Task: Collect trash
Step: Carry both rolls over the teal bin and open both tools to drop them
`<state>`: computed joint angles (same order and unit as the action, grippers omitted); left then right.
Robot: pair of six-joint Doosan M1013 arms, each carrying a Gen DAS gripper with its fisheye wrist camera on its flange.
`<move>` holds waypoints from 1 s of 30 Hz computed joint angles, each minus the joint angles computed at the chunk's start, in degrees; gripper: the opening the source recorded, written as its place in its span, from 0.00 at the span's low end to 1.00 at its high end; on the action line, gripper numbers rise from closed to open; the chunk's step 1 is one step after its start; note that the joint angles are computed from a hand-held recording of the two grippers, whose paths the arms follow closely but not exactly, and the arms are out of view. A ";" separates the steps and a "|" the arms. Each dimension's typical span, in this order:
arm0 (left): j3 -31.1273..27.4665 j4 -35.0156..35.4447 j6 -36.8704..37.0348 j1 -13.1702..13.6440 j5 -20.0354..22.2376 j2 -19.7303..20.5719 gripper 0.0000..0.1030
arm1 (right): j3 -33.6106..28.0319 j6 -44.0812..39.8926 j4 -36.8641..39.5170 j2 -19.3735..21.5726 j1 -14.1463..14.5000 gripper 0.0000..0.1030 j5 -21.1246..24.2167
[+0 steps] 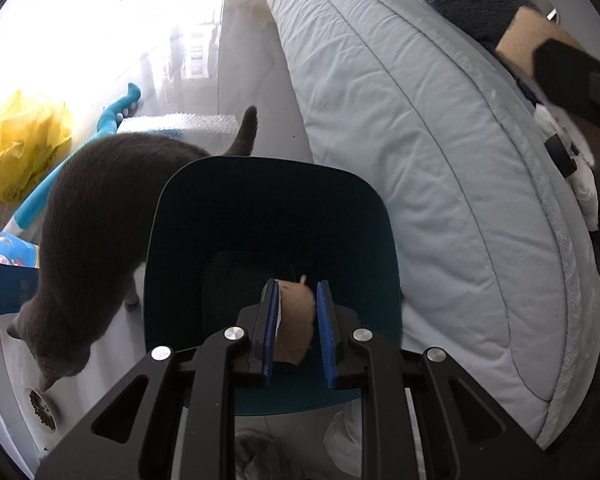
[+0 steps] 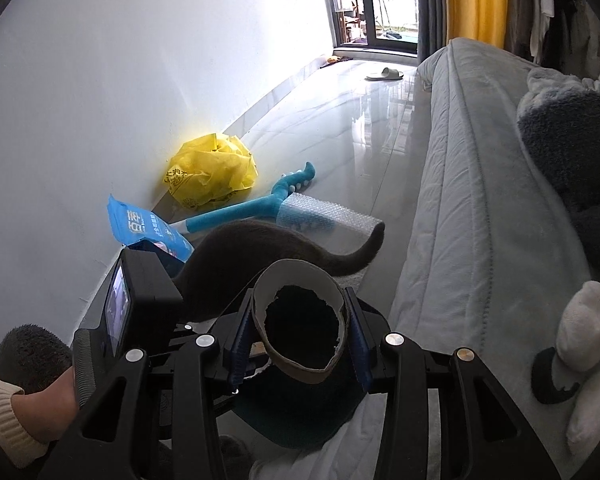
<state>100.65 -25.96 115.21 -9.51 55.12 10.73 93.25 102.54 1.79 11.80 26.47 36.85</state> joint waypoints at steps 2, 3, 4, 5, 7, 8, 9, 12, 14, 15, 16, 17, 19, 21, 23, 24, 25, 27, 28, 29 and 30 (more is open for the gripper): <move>-0.21 -0.83 0.01 0.37 0.49 0.42 0.32 | -0.35 -0.49 0.95 0.80 -0.13 0.42 0.19; -0.33 -0.42 -0.45 0.33 0.44 0.56 0.40 | -0.29 -0.53 1.31 1.02 -0.21 0.42 0.32; -0.36 0.79 -1.08 0.16 0.17 0.60 0.43 | -0.29 -0.75 1.82 1.32 -0.32 0.42 0.38; -0.39 1.76 -1.57 -0.02 0.03 0.52 0.47 | -0.28 -0.81 1.99 1.63 -0.35 0.41 0.38; -0.43 3.38 -2.19 -0.27 -0.43 0.44 0.54 | -0.25 -0.71 2.42 2.29 -0.53 0.41 0.74; -0.35 3.64 -2.24 -0.20 -0.79 0.24 0.59 | -0.28 -0.73 3.19 2.59 -0.76 0.41 1.15; -0.30 3.18 -1.92 -0.02 -0.98 0.08 0.63 | -0.31 -0.87 3.82 2.85 -0.88 0.41 1.20; -0.22 2.19 -0.57 0.60 -1.89 -0.70 0.67 | -0.99 -0.26 3.41 3.76 -0.80 0.41 1.43; 0.01 0.93 0.52 1.18 -3.06 -1.60 0.69 | -1.50 0.11 2.98 4.34 -0.80 0.41 1.66; 0.11 0.21 1.01 1.57 -3.72 -2.03 0.70 | -1.73 0.19 2.85 4.63 -0.84 0.41 1.83; 0.26 -0.25 1.33 1.87 -4.50 -2.43 0.71 | -1.93 0.38 2.59 4.92 -0.81 0.41 2.00; 0.56 -0.12 1.32 2.15 -6.09 -3.16 0.71 | -2.12 0.61 2.15 5.20 -0.76 0.41 2.26; 1.32 2.03 0.25 1.85 -9.70 -4.48 0.71 | -2.51 1.17 1.33 5.90 -0.62 0.41 2.68; 2.01 2.53 0.41 2.04 -13.31 -5.85 0.73 | -2.93 1.31 1.45 6.65 -0.57 0.41 3.31; 2.01 -0.32 1.58 2.88 -14.19 -6.45 0.73 | -3.41 0.97 1.36 7.49 -0.42 0.42 4.26; 1.98 -1.94 2.28 3.36 -14.47 -6.73 0.73 | -3.69 0.90 1.16 7.95 -0.28 0.42 4.71; 1.92 -3.14 2.77 3.72 -14.81 -6.91 0.73 | -3.93 0.63 1.28 8.40 -0.15 0.42 5.18; 1.90 -6.44 4.55 4.46 -16.02 -7.53 0.74 | -4.19 0.16 1.37 9.09 0.01 0.42 5.89; 1.85 -7.96 5.23 4.75 -16.55 -7.80 0.74 | -4.34 -0.04 1.50 9.40 0.04 0.42 6.25; 1.84 -9.06 5.69 4.93 -16.92 -7.94 0.74 | -4.44 -0.20 1.74 9.70 0.08 0.42 6.63; 1.81 -10.78 6.49 5.23 -17.38 -8.23 0.75 | -4.53 -0.31 1.87 9.99 0.10 0.42 6.99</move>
